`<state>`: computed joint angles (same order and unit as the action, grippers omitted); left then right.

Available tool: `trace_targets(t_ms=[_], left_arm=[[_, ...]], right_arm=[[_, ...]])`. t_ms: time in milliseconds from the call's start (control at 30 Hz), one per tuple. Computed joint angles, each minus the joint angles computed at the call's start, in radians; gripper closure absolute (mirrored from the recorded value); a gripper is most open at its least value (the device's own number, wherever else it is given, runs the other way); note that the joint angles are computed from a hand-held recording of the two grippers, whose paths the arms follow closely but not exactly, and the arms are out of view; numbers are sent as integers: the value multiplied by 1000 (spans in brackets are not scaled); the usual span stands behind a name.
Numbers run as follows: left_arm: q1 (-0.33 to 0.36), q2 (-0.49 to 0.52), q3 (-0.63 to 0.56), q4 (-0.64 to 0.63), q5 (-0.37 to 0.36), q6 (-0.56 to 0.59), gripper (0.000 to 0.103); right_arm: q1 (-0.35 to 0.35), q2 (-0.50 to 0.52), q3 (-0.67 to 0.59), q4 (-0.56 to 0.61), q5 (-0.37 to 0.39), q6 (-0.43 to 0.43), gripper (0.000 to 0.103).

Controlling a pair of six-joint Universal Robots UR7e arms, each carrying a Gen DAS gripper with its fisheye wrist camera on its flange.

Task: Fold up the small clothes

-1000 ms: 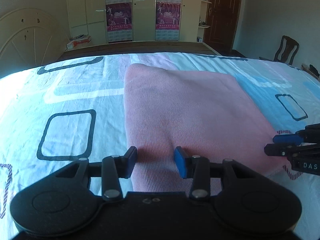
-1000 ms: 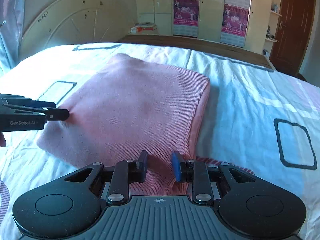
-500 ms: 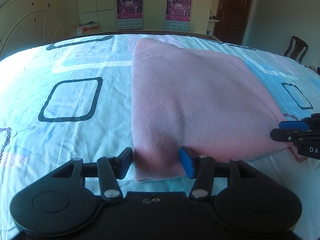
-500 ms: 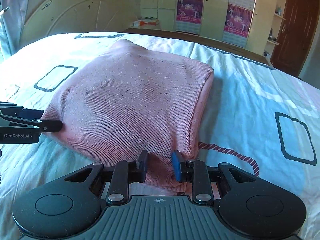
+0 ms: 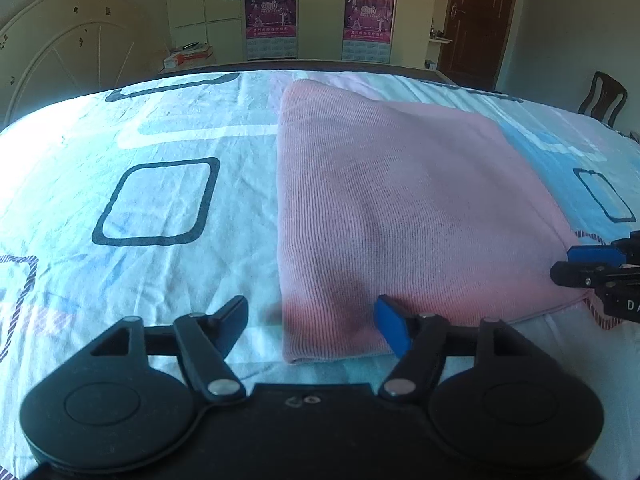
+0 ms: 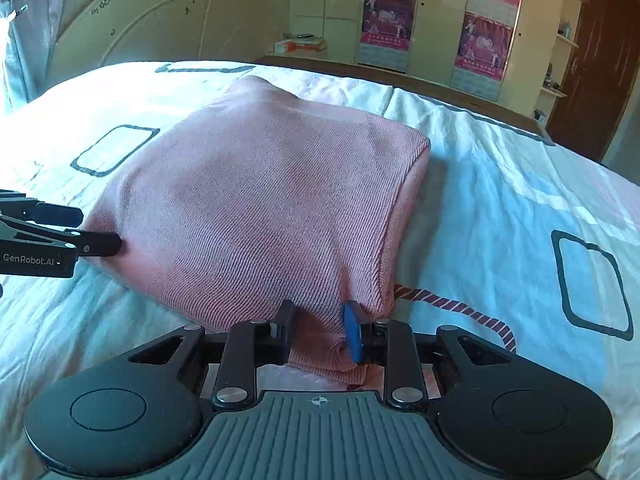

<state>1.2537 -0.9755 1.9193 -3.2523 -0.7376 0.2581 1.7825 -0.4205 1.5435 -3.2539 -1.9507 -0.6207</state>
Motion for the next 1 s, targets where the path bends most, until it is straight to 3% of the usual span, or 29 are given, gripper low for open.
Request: trace_targets(t_ms=[100,133,200,300,367,467,567,633,733,800,900,1000], left_arm=[[1,-19,10,-106,-46,34,12],[3,-21,1,-112,-54,34,10],[20,-28,-36,-66,-103,3,10],[64,-36,-108,88,-232,-91,18],[79,-11,-183,218,-224,-130,28],[109,6,-249,308,-289,-164,27],[143,14,-309,406,-370,-221,26],[169,19,-342,466,-442,-272,27],[207,34,-381,514,-546,-346,28],[218,43,-395,513,-575,-359,29],[215,61,-429,543,-568,-360,31],[190,78,-452,573,-498,-329,37]], right_arm=[[-33,-58,27,16,115,141,71],[-45,-72,22,38,142,183,66],[-67,-82,3,61,170,242,45],[-99,-82,-58,149,215,320,43],[-127,-85,-98,233,279,369,43],[-175,-80,-172,396,406,451,43],[-214,-64,-232,483,502,520,43],[-235,-47,-284,573,570,552,44],[-239,-23,-337,641,605,547,44],[-234,-7,-366,665,614,542,44],[-224,21,-406,693,619,536,44],[-207,27,-407,675,584,513,45]])
